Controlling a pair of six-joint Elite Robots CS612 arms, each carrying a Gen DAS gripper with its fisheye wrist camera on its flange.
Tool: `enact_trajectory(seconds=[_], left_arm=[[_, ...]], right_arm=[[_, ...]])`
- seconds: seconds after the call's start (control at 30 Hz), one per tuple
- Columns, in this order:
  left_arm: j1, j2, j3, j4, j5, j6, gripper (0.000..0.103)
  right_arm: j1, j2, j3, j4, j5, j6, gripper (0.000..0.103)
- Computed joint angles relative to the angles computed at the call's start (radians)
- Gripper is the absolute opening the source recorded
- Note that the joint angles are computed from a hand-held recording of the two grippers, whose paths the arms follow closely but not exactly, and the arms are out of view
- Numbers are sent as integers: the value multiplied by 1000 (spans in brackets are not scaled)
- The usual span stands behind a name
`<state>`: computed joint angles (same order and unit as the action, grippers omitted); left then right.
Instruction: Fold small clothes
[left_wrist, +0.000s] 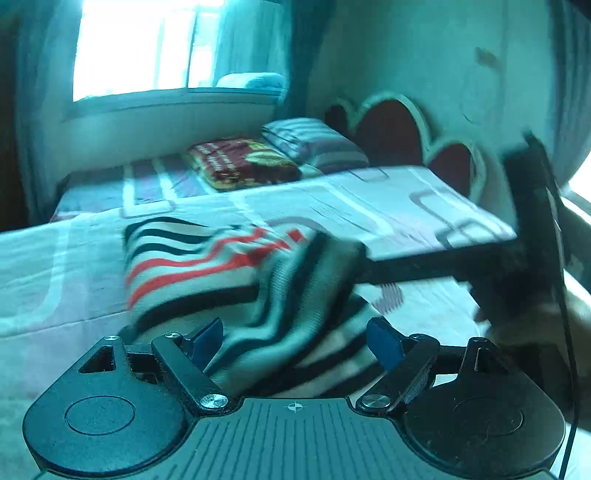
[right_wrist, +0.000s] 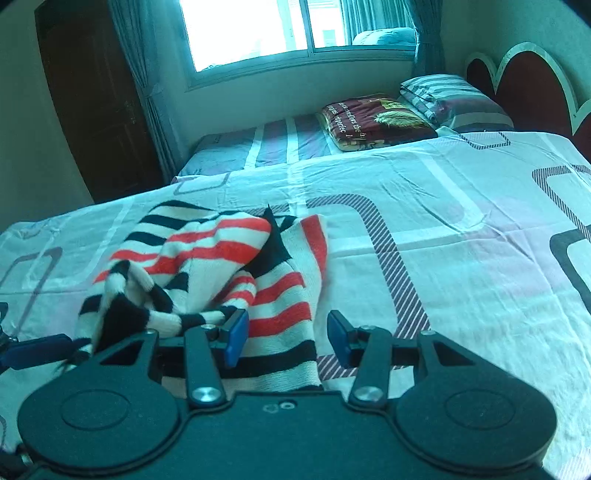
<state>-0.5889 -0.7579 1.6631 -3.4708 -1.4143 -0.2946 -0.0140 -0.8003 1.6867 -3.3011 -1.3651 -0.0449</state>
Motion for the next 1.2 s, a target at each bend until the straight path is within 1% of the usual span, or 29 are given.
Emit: enact_trajectory(seconds=[0.1,0.13,0.17,0.23,0.27,0.33,0.37,0.4,0.43,0.5,0.63,0.67,0.73,0.77,0.8,0.83,0.87,0.9,0.97,1.03,1.1,1.2], left_arm=[[28,-11,5,3,41,-145,84],[35,-11,-3,29,58,-184,84],[41,-11,-13,64,70,-207,84],[51,4,-49,148,62,-214,84],[53,12,-62,173,55,-220,84],[54,28,-81,217,18,-228,84],[47,36,-87,233,28,-224,84],[35,47,-97,234,62,-201,85],[29,53,-102,231,74,-187,85],[23,59,-107,229,84,-181,86],[10,57,-112,244,116,-138,86],[8,58,-112,241,120,-136,86],[7,56,-108,237,124,-130,86],[6,55,-107,234,126,-126,86],[5,55,-106,231,126,-126,86],[5,54,-104,227,125,-129,86],[7,54,-103,221,120,-131,86],[9,54,-100,215,112,-134,86],[15,53,-96,208,97,-133,86],[16,50,-92,215,100,-99,86],[19,46,-85,205,96,-115,86],[33,39,-77,186,77,-183,86]], right_arm=[[3,-8,1,-14,-8,11,47],[4,-11,3,-17,-8,13,47],[5,-13,2,-19,-7,12,47],[6,-16,3,-32,3,15,47],[7,-17,3,-38,9,14,48],[10,-17,3,-47,24,12,49],[10,-17,3,-47,36,10,49],[11,-17,4,-48,46,7,49],[11,-16,5,-52,54,6,49],[12,-15,7,-60,65,4,50],[12,-14,4,-61,74,7,50],[12,-14,4,-71,81,15,51],[11,-15,6,-94,99,28,59],[12,-14,4,-100,108,26,67],[14,-13,2,-90,113,13,72],[16,-13,-2,-66,115,-4,72],[18,-11,-6,-33,117,-22,69],[20,-9,-10,6,112,-34,59],[18,-3,-16,69,119,-39,45],[16,3,-14,97,117,-39,44],[16,4,-15,149,109,-83,17],[14,-1,4,150,103,-109,17]])
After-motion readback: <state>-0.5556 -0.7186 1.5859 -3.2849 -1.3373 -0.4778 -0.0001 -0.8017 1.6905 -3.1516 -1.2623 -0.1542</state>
